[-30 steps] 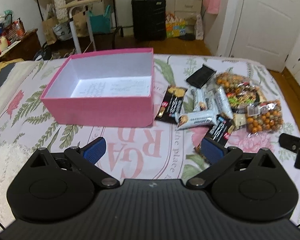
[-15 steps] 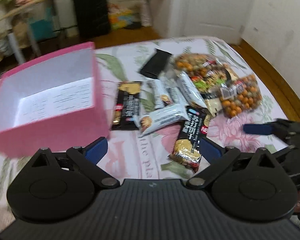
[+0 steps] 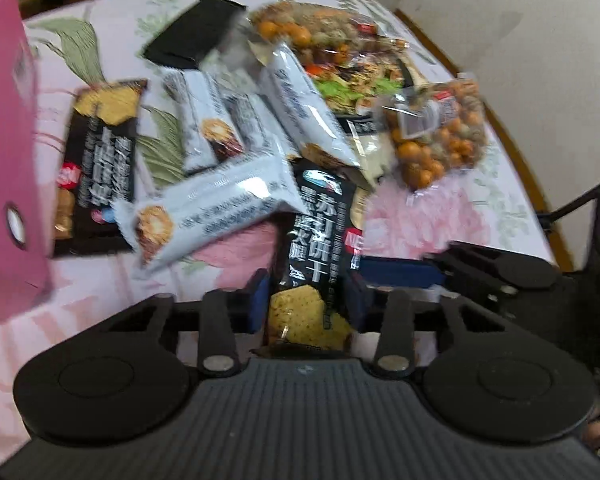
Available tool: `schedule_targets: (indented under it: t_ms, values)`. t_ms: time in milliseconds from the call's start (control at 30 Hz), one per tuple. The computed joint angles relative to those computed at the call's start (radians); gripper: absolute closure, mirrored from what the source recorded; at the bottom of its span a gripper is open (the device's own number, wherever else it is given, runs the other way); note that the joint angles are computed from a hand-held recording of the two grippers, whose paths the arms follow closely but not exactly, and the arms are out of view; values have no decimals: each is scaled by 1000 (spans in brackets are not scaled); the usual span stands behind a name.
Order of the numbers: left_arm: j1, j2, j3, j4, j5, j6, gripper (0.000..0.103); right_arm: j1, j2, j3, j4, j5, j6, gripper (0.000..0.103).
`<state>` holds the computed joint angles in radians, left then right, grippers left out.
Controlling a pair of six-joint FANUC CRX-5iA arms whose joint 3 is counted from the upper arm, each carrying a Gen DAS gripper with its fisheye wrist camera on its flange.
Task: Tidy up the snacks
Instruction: 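Grasp the black soda cracker pack with the right gripper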
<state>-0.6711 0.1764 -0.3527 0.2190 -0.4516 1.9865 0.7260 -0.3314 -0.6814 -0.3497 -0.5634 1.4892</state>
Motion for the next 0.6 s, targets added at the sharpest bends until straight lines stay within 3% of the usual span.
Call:
schedule_targets:
  t_ms: [33, 100, 200, 400, 600]
  values:
    - [3, -6, -23, 55, 12, -38, 68, 5, 0, -10, 14, 18, -11, 20]
    - [3, -12, -20, 59, -6, -19, 69, -16, -2, -3, -17, 11, 37, 26]
    - [-6, -10, 26, -14, -67, 61, 69, 19, -27, -20, 47, 13, -28, 28]
    - [-12, -37, 40, 10, -142, 73, 69, 84, -98, -33, 174, -68, -170, 32]
    - [-35, -71, 72, -45, -191, 155, 69, 156, -169, -28, 293, -163, -301, 34]
